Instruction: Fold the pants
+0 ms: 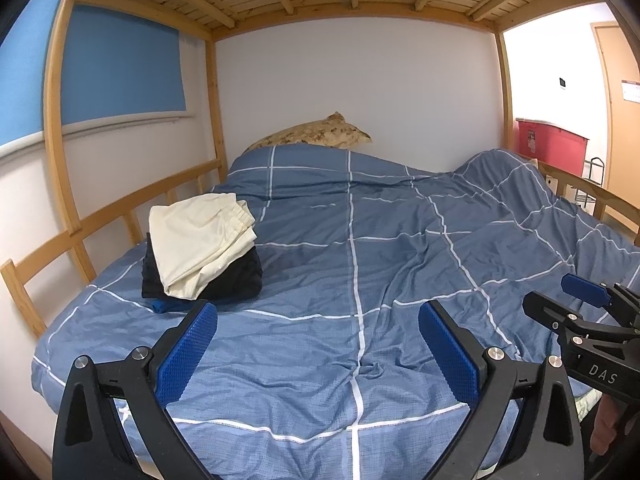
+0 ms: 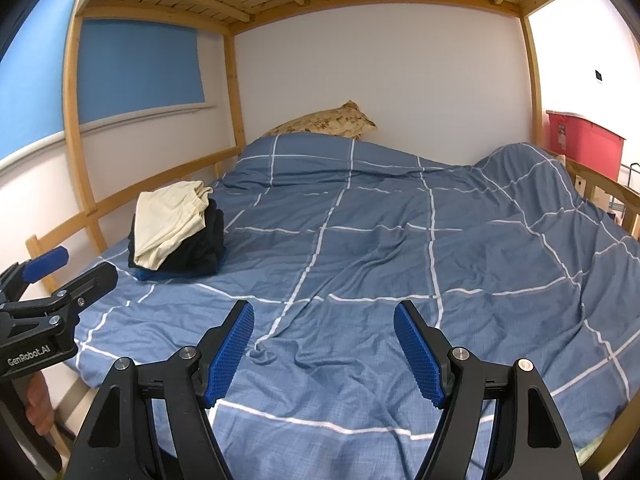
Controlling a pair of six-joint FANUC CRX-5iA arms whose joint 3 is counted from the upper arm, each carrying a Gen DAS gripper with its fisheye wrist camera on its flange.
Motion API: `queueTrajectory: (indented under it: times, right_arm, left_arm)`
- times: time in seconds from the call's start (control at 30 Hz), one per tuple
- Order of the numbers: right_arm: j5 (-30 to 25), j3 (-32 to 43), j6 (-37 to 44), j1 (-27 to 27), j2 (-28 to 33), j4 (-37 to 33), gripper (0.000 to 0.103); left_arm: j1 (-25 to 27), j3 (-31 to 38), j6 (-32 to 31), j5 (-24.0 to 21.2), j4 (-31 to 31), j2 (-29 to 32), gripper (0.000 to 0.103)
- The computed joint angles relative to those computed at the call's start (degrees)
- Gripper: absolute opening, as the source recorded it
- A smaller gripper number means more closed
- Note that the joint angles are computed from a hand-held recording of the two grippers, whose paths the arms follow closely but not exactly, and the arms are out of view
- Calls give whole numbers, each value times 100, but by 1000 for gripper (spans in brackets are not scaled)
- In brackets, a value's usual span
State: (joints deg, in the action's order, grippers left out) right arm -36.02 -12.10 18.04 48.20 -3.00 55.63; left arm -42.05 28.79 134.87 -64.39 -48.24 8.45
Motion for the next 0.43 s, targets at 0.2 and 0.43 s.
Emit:
queueTrajectory:
  times: [0.2, 0.43]
  right_arm:
    - [-8, 1, 1, -1, -2, -10, 73]
    - [-16, 14, -26, -22, 29, -20, 73]
  left_arm:
    - [8, 11, 94, -4, -40, 26, 102]
    - [40, -18, 143, 46, -2, 24, 102]
